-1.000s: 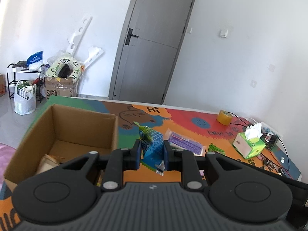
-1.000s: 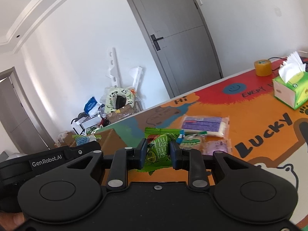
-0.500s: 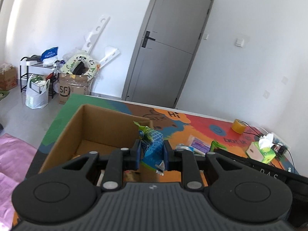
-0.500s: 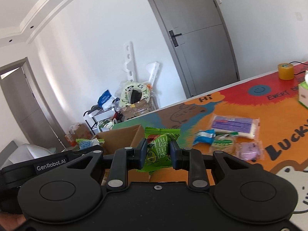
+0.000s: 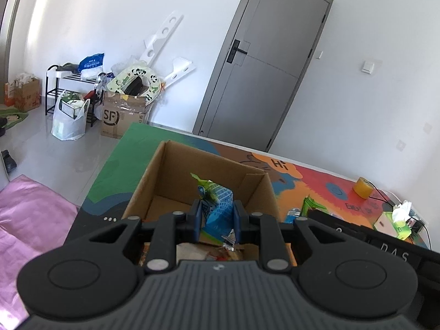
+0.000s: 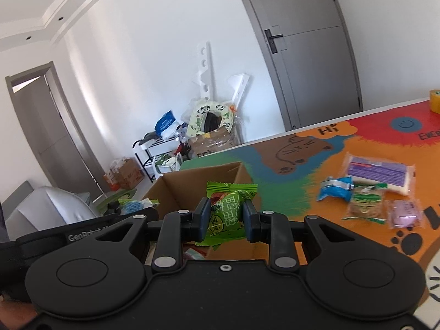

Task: Organize snacks
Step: 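Carry both bags over the cardboard box and open both tools to drop them, then move both tools back over the remaining snacks on the table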

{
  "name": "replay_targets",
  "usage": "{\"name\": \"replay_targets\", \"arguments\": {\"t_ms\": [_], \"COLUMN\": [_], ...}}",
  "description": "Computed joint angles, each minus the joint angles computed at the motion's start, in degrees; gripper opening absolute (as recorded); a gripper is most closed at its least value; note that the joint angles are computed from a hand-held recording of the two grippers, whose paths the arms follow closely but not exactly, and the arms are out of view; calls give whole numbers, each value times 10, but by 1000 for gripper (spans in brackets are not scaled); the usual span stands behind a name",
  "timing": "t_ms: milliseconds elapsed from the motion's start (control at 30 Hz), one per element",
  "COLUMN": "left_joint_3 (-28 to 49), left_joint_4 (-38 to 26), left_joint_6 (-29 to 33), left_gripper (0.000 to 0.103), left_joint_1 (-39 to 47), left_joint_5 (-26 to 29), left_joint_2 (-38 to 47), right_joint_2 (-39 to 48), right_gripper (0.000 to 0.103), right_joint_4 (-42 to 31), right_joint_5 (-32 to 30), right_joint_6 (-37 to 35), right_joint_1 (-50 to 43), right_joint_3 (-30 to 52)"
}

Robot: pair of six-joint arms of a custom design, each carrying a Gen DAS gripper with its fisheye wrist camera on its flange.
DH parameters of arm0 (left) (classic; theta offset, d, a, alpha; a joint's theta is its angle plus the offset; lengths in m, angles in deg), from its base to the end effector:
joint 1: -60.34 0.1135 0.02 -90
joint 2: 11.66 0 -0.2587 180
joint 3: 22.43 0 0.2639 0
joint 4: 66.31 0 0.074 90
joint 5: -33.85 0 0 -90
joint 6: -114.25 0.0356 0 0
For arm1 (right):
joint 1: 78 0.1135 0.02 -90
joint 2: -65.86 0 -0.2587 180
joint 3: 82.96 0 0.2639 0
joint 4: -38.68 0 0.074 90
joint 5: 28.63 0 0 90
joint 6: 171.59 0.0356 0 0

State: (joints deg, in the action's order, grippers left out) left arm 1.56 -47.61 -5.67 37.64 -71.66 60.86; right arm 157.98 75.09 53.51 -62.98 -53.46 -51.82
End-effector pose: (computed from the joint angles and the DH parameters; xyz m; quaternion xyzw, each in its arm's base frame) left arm 0.1983 -0.0726 0.1086 -0.1215 0.8514 -0.1155 0.4970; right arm 0.2317 0.1112 0.0958 -0.0804 0.8364 0.2519 0.4802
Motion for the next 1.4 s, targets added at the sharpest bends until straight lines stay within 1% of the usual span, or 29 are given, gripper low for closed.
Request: {"name": "replay_targets", "arguments": {"t_ms": [133, 200, 300, 367, 467, 500, 533, 567, 600, 633, 667, 733, 767, 833, 933, 1100, 1300, 1333, 1400], "left_joint_3": [13, 12, 7, 2, -7, -8, -10, -12, -12, -12, -12, -10, -7, -2, 6, 22, 39, 42, 51], "left_joint_4": [15, 20, 16, 1, -21, -27, -33, -35, -40, -44, -47, -50, -48, -53, -59, -72, -80, -79, -78], "left_joint_6": [11, 13, 13, 11, 17, 17, 15, 15, 16, 18, 17, 9, 6, 3, -2, -18, -29, -31, -33], "left_gripper": [23, 25, 27, 29, 39, 44, 46, 48, 50, 51, 52, 60, 62, 72, 79, 86, 90, 93, 94], "left_joint_1": [22, 26, 37, 43, 51, 53, 51, 49, 44, 42, 38, 25, 16, 2, -34, -99, -152, -163, -186], "left_joint_5": [22, 20, 25, 23, 17, 17, 13, 11, 7, 8, 7, -4, -9, -17, -46, -93, -118, -127, -144], "left_joint_2": [29, 31, 22, 3, -30, -37, -46, -54, -60, -65, -69, -68, -64, -58, -51, -35, -19, -14, -4], "right_joint_2": [19, 25, 33, 40, 47, 49, 49, 46, 44, 37, 30, 15, 7, 0, -11, -35, -85, -93, -106], "right_gripper": [27, 27, 27, 27, 28, 29, 32, 45, 62, 74, 78, 88, 90, 94, 96, 98, 102, 103, 103], "right_joint_4": [-7, -12, -17, -16, -9, -8, -5, -1, 6, 14, 19, 27, 27, 35, 45, 61, 66, 66, 63], "right_joint_5": [12, 15, 17, 17, 9, 8, 7, 6, 12, 29, 46, 74, 80, 72, 53, 31, 8, 6, -6], "right_joint_6": [2, 2, 2, 2, 2, 3, 5, 7, 11, 13, 12, 9, 11, 16, 24, 26, 10, 7, 0], "right_joint_1": [18, 26, 34, 37, 38, 38, 38, 36, 35, 36, 38, 37, 30, 7, -28, -82, -142, -152, -177], "right_joint_3": [25, 36, 50, 59, 65, 65, 63, 58, 51, 41, 33, 15, 6, -10, -34, -76, -122, -129, -140]}}
